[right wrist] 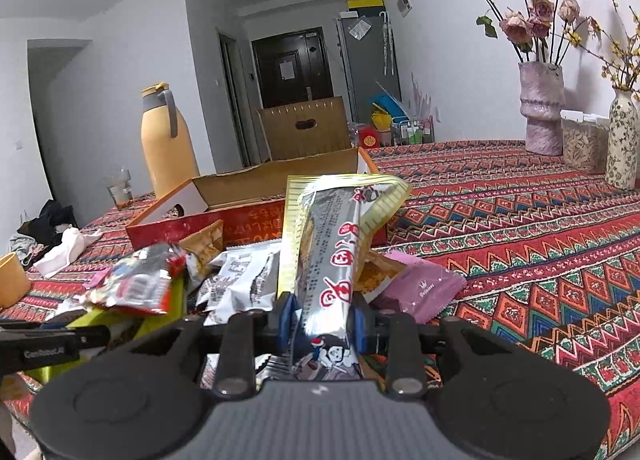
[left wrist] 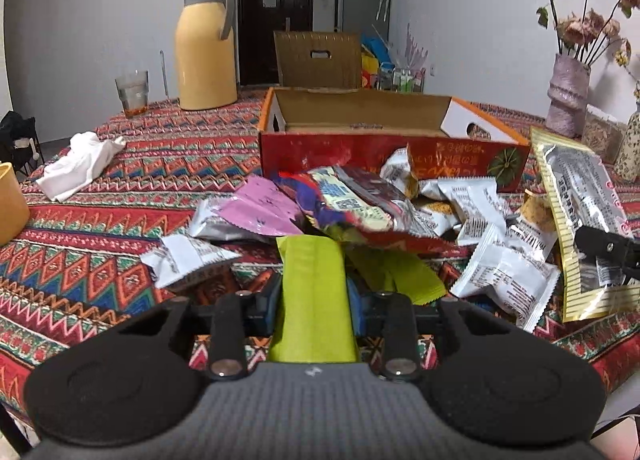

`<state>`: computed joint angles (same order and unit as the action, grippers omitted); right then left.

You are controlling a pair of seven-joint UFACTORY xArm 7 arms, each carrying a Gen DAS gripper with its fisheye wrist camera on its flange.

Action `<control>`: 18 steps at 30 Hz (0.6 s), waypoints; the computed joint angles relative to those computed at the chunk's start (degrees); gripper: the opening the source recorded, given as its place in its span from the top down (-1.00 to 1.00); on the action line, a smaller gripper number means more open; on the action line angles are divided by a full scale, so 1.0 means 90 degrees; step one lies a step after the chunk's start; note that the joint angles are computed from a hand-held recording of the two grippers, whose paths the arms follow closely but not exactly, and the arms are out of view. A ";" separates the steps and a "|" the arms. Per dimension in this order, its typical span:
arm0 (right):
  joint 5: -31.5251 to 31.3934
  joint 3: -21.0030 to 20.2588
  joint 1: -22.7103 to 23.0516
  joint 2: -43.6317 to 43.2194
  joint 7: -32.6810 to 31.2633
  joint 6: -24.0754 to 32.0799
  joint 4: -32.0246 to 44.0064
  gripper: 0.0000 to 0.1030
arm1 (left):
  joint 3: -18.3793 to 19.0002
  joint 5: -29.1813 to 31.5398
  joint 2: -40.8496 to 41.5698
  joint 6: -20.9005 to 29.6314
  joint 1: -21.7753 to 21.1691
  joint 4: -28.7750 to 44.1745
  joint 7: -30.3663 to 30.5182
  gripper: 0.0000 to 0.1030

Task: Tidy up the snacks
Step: 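Lift the silver packet with the right gripper while the left grasps a yellow-green packet, then carry both packets over the open box and release them inside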

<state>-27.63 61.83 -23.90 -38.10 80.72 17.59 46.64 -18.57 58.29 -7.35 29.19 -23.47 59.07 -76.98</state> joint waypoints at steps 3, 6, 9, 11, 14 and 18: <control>-0.0005 0.0004 0.0047 -0.0040 -0.0013 0.0092 0.0050 0.44 | -0.0013 0.0130 -0.0137 -0.0070 0.0038 -0.0073 -0.0123 0.35; -0.0001 -0.0006 0.0096 -0.0084 -0.0025 0.0183 0.0091 0.44 | -0.0062 0.0286 -0.0261 -0.0152 0.0115 -0.0115 -0.0222 0.35; -0.0011 -0.0035 0.0131 -0.0113 -0.0051 0.0238 0.0120 0.44 | -0.0145 0.0527 -0.0380 -0.0198 0.0212 -0.0125 -0.0371 0.35; -0.0023 -0.0021 0.0118 -0.0103 -0.0071 0.0269 0.0165 0.44 | -0.0169 0.0618 -0.0423 -0.0230 0.0276 -0.0101 -0.0414 0.35; -0.0056 0.0035 0.0034 -0.0063 -0.0109 0.0276 0.0263 0.44 | -0.0208 0.0758 -0.0442 -0.0251 0.0361 -0.0016 -0.0471 0.35; -0.0088 0.0103 -0.0160 -0.0022 -0.0183 0.0215 0.0414 0.44 | -0.0234 0.1035 -0.0448 -0.0289 0.0451 0.0168 -0.0524 0.35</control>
<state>-28.42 62.75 -25.34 -38.30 79.08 19.52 50.36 -20.67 67.60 -11.38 26.59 -19.41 60.59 -81.69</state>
